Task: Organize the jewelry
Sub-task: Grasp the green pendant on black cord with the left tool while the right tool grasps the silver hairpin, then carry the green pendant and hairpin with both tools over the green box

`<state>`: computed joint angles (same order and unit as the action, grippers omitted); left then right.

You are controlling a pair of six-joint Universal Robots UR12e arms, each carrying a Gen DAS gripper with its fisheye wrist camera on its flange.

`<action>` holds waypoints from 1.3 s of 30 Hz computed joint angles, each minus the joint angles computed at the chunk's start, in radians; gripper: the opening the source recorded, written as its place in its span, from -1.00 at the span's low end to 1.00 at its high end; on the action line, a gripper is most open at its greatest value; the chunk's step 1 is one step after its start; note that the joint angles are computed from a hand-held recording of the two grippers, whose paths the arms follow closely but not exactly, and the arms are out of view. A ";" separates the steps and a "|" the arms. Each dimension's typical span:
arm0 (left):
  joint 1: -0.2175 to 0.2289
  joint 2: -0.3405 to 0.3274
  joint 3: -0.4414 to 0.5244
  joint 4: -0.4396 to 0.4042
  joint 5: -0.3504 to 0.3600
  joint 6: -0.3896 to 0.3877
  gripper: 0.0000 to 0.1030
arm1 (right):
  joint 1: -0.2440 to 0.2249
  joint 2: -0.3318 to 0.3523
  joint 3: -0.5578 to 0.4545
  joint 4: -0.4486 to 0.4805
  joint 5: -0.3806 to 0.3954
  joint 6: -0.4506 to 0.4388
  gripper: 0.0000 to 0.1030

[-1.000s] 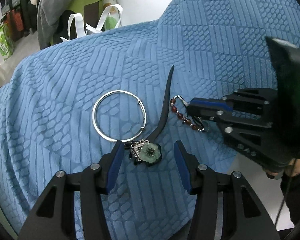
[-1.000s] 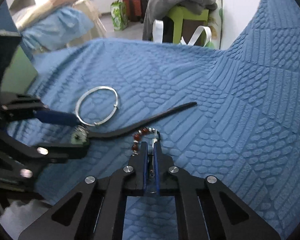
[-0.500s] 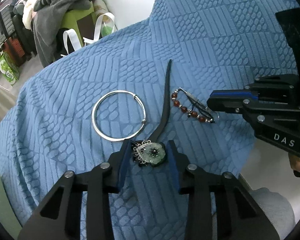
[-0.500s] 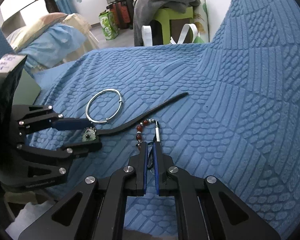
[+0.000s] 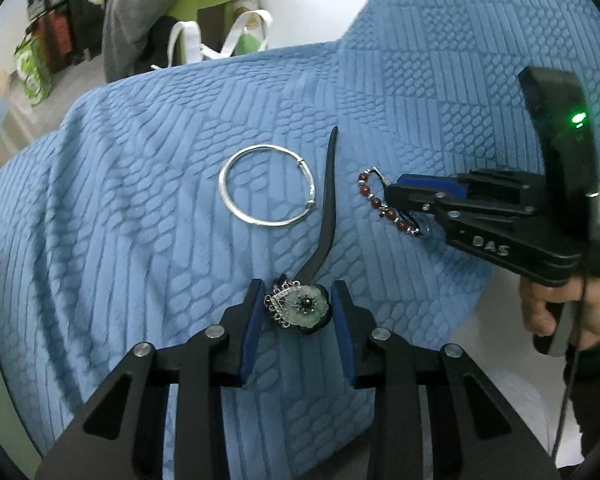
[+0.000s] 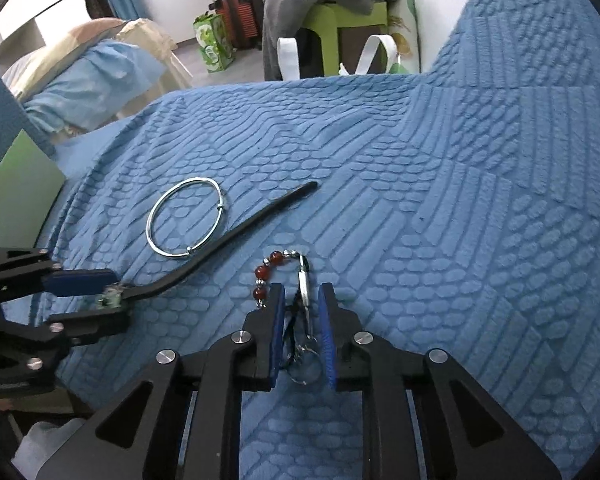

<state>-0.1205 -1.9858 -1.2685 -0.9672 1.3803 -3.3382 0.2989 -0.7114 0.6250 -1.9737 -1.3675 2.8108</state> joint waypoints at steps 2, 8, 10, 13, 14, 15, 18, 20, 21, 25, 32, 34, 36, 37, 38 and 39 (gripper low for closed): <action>0.003 0.008 -0.010 0.010 -0.002 -0.019 -0.34 | 0.008 0.001 0.005 -0.025 -0.033 -0.020 -0.79; 0.009 0.023 -0.020 0.038 -0.019 -0.071 -0.34 | 0.017 -0.010 0.018 -0.051 -0.044 0.001 -0.94; 0.010 0.034 -0.029 0.050 -0.018 -0.080 -0.34 | 0.018 -0.023 0.032 -0.073 -0.042 0.020 -0.94; 0.017 0.048 -0.040 0.056 -0.035 -0.100 -0.34 | 0.020 -0.043 0.050 -0.093 -0.041 0.041 -0.94; 0.017 0.053 -0.045 0.060 -0.033 -0.105 -0.34 | 0.022 -0.049 0.056 -0.099 -0.044 0.047 -0.94; 0.017 0.057 -0.047 0.062 -0.029 -0.110 -0.34 | 0.024 -0.057 0.065 -0.103 -0.048 0.059 -0.94; 0.021 0.079 -0.069 0.073 -0.031 -0.121 -0.34 | 0.027 -0.079 0.092 -0.114 -0.051 0.090 -0.94; 0.022 0.088 -0.075 0.076 -0.026 -0.129 -0.34 | 0.029 -0.098 0.119 -0.124 -0.048 0.106 -0.94; 0.022 0.093 -0.079 0.080 -0.023 -0.134 -0.34 | 0.031 -0.107 0.135 -0.132 -0.050 0.113 -0.94; 0.026 0.118 -0.104 0.101 -0.016 -0.158 -0.34 | 0.037 -0.143 0.189 -0.158 -0.047 0.149 -0.94; 0.037 0.161 -0.141 0.126 -0.009 -0.176 -0.33 | 0.054 -0.194 0.259 -0.223 -0.062 0.222 -0.94; 0.040 0.172 -0.148 0.131 -0.007 -0.173 -0.33 | 0.061 -0.202 0.264 -0.230 -0.070 0.233 -0.94; 0.045 0.185 -0.154 0.138 -0.003 -0.172 -0.33 | 0.068 -0.209 0.266 -0.238 -0.065 0.243 -0.94; 0.047 0.194 -0.159 0.142 0.000 -0.175 -0.33 | 0.073 -0.210 0.262 -0.240 -0.065 0.247 -0.94; 0.050 0.199 -0.161 0.146 0.002 -0.176 -0.33 | 0.078 -0.211 0.259 -0.243 -0.066 0.248 -0.94; 0.053 0.203 -0.160 0.150 0.003 -0.179 -0.33 | 0.083 -0.213 0.255 -0.246 -0.068 0.248 -0.94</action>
<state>-0.0671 -1.7828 -1.4288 -0.8175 1.3837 -3.5168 0.3823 -0.9242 0.8798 -2.2198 -1.4355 3.0593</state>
